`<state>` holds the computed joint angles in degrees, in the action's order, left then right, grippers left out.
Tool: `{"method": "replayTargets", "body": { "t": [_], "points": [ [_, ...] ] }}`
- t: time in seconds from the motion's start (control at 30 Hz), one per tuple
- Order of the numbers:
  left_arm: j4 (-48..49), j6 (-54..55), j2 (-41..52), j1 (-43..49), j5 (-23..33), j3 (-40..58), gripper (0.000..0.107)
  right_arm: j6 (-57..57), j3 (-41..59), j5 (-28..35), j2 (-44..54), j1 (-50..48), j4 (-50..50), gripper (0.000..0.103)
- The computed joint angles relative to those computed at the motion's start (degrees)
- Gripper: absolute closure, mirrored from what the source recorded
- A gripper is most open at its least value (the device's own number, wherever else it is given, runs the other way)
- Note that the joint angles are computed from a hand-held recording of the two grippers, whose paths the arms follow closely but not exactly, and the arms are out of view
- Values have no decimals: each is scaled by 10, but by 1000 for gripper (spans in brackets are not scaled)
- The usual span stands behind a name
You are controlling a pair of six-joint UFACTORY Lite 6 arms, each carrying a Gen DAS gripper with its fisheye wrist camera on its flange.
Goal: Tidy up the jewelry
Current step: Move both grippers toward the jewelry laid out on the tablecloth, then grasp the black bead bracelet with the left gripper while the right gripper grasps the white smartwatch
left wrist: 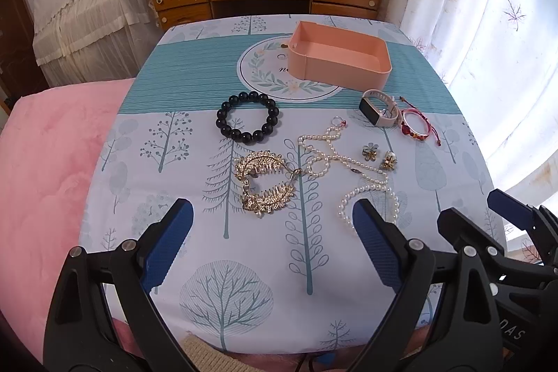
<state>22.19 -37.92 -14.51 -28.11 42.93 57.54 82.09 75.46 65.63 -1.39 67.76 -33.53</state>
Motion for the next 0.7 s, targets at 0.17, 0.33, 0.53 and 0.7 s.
{"method": "replayTargets", "body": {
  "t": [0.17, 0.33, 0.53, 0.7],
  "points": [
    [2, -1, -3, -1, -1, -4, 15, 0, -9, -17, 0, -3, 6, 27],
    [-2, 0, -3, -2, -1, -4, 15, 1, -11, -20, 0, -3, 9, 27],
    [-24, 25, 10, 16, -12, -3, 15, -13, -15, -34, 6, -18, 24, 27],
    [-53, 61, 29, 43, -31, -7, 15, -33, -14, -51, 18, -36, 42, 27]
  ]
}}
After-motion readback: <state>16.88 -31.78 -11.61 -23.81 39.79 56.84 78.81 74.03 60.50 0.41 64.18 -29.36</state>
